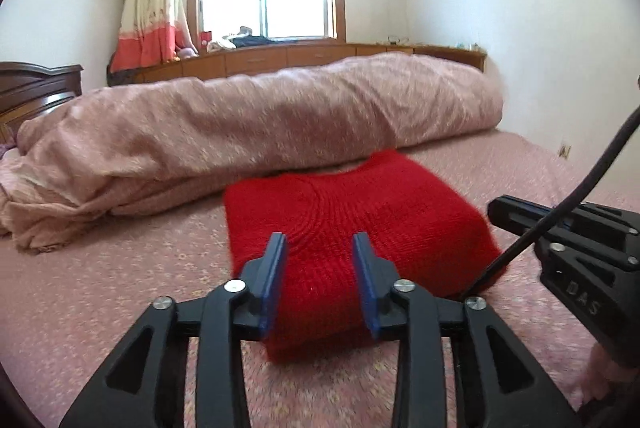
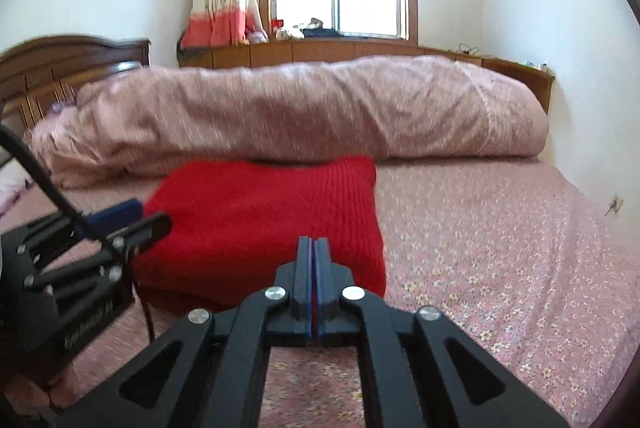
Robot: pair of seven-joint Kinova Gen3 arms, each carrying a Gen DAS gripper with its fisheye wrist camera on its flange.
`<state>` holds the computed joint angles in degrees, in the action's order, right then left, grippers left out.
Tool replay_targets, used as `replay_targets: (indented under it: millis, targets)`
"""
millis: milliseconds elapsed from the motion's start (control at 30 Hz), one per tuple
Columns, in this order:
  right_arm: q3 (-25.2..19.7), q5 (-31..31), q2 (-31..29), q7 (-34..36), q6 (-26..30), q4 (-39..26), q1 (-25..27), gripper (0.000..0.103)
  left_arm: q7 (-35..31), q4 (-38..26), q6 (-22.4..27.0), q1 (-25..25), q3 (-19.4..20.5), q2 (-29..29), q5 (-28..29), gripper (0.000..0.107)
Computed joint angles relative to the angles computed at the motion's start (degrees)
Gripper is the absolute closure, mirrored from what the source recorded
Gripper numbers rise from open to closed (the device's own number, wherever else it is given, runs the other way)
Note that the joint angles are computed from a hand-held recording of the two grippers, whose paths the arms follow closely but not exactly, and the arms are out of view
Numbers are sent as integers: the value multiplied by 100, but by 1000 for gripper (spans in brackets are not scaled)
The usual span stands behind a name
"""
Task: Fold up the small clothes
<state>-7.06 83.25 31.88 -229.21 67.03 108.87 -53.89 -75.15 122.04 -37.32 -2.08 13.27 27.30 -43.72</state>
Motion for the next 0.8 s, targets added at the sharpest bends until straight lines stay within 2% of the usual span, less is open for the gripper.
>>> replay_targets:
  millis: [67,133,167,200,233,267,300,333,433,500,600,667,733,800]
  targets:
    - [-8,-36,-12,-115,320,-1,-211,70,117,194,-149,-184,88,-180,-149,62]
    - [-5,-35,40,-292,738,30,-457,26,-49,498,-597,-106,-117,-359,75,50]
    - [-11,7,67,-429,916,82,-557,21,-271,630,-830,-49,-185,-373,308,49]
    - [12,4,116,-596,1149,132,-698,12,-422,757,-1063,-97,-159,-389,453,42]
    - [-28,-11,148,-718,1344,161,-752,8,-480,820,-1204,-73,-197,-375,558,31]
    - [-26,12,169,-919,1490,258,-846,7,-507,859,-1251,57,-301,-386,734,25]
    - [-90,44,162,-1027,1543,334,-834,2,-442,852,-1205,183,-444,-403,816,13]
    - [-145,18,147,-1080,1527,392,-802,0,-343,812,-1079,216,-481,-414,805,9]
    - [-276,122,125,-1475,1257,679,-649,0,95,600,-797,-210,-119,-150,295,9]
    - [-332,112,226,-1704,1091,766,-539,0,216,478,-695,-239,-124,72,159,9]
    - [-370,61,334,-1664,769,772,-359,0,17,342,-384,141,-393,333,448,9]
    - [-316,170,318,-1789,693,859,-391,0,100,253,-160,126,-319,337,454,9]
    - [-339,261,333,-1788,663,878,-355,0,-106,327,-309,-96,-103,410,490,9]
    - [-347,234,347,-1617,621,809,-327,0,-224,392,-466,-38,-174,419,575,9]
